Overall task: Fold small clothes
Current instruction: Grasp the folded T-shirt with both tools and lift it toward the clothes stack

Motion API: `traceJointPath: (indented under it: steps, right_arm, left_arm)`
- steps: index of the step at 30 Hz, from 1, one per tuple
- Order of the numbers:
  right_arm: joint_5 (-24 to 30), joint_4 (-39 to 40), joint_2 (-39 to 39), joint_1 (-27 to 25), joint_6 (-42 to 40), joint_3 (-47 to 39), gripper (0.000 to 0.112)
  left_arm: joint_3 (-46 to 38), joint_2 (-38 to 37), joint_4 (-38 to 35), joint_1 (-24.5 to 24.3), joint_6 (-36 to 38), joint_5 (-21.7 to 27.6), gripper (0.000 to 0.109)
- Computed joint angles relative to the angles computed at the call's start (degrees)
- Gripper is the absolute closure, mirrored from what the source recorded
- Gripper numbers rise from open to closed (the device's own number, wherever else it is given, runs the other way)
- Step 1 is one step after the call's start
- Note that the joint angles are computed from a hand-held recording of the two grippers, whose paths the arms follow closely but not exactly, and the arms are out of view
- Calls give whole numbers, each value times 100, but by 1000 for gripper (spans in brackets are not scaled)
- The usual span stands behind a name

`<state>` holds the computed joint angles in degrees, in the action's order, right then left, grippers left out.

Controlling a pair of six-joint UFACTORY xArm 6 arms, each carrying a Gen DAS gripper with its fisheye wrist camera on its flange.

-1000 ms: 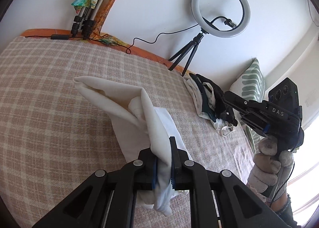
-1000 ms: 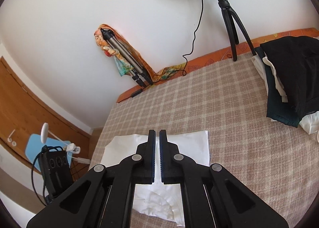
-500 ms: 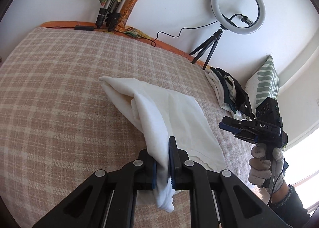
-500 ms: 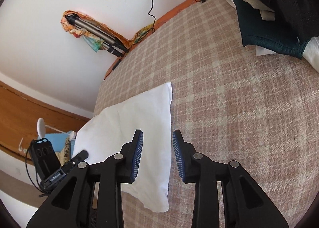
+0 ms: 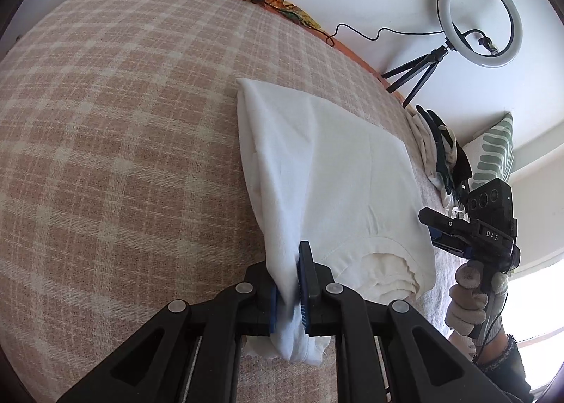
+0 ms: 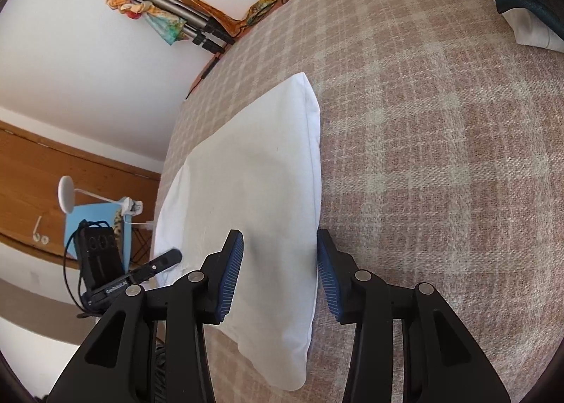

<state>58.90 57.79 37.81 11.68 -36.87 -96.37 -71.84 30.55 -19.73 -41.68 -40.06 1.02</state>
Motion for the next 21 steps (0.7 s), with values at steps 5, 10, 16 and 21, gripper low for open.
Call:
traceJointPath:
  steps: [5,10,16,21]
  right_arm:
    - [95,-63,-16,88,42,7,102]
    - [-224,-153,-297,254,63,180,104]
    - [-702,-582,-849,497,145,507,105]
    - [-1040,-851,-1182,587,163,709,105]
  left_arm:
    - [-175,102,1244,153,-940,152,101]
    - [-310,55,3219,364,-2531,236,101]
    - [-715,40,4342,340,-3180,366,101]
    - [-1243,225,4192,228,-2800,456,102]
